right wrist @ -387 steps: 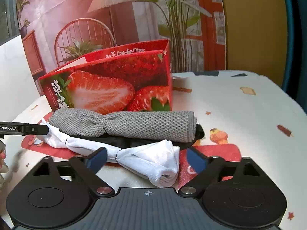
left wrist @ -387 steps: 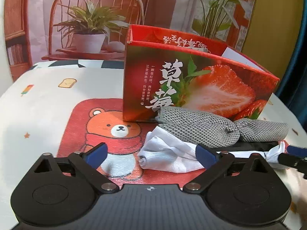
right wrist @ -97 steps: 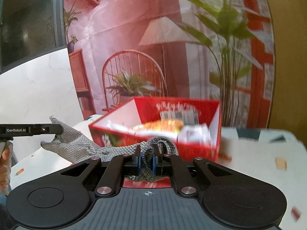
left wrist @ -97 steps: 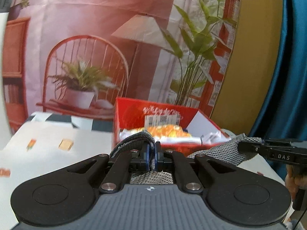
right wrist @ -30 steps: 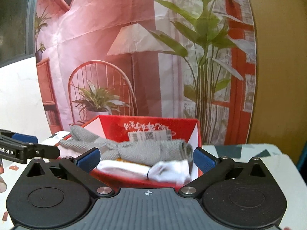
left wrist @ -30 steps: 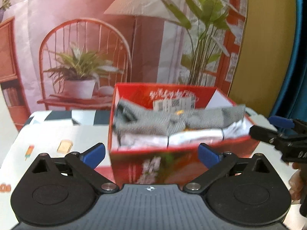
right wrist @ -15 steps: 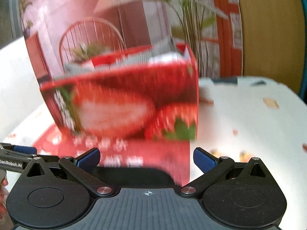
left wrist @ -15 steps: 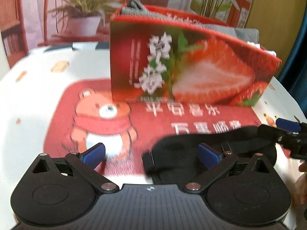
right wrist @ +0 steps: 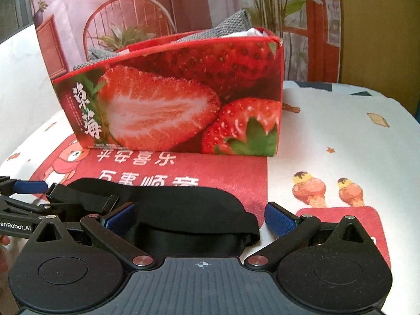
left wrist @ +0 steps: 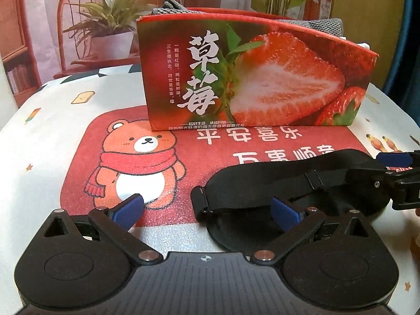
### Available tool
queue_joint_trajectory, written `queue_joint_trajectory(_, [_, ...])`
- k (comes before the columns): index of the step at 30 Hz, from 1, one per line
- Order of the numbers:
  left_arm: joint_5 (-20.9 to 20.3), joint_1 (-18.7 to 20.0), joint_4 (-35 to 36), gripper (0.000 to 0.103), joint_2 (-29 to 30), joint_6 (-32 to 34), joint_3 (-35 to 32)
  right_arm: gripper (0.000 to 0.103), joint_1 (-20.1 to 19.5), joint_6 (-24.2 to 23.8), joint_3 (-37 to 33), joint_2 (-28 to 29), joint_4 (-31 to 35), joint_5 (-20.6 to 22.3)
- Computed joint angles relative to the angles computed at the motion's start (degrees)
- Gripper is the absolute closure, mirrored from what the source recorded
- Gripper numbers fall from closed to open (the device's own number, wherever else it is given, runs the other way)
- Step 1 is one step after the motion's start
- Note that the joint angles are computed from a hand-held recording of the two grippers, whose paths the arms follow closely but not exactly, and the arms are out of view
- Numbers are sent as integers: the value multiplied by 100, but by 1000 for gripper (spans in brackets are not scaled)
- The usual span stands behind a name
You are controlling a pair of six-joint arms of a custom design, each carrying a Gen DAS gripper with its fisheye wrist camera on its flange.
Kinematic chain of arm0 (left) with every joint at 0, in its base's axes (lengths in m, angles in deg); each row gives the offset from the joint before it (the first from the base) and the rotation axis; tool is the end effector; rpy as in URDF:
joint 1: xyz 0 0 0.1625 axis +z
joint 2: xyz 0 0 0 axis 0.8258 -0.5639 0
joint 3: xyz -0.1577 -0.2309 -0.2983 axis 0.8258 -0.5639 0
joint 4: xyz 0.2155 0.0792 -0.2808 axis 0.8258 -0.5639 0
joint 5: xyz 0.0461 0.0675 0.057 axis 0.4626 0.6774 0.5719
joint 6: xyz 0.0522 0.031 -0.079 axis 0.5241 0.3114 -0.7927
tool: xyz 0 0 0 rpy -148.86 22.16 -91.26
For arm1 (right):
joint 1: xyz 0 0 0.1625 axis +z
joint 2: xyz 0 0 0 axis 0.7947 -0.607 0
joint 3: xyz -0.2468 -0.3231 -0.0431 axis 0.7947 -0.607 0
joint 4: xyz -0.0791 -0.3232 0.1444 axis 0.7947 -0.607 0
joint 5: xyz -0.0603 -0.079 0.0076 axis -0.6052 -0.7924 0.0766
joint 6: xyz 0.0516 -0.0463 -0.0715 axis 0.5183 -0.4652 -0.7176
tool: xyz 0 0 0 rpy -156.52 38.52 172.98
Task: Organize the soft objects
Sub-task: 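Move both open grippers down to the black eye mask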
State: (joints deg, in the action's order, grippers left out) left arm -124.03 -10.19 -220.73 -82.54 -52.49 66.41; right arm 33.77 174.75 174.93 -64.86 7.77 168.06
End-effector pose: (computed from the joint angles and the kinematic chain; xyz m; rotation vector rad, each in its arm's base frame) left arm -0.1044 -0.3896 0.0469 0.8956 2.3222 -0.7618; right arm 0.0628 -0.2851 0.0513 0.0107 -2.1121 1.1688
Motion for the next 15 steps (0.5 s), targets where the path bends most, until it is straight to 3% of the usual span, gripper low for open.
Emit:
queue_joint_trajectory(5, [-30, 19, -77, 0, 28, 54, 0, 0, -11, -21, -125, -6, 246, 76])
queue_joint_trajectory(10, [-72, 44, -185, 0, 39, 131, 36, 0, 342, -30, -512, 161, 819, 744])
queue_joint_trajectory(15, [-37, 16, -139, 0, 23, 61, 56, 0, 261, 14, -192, 128, 366, 500])
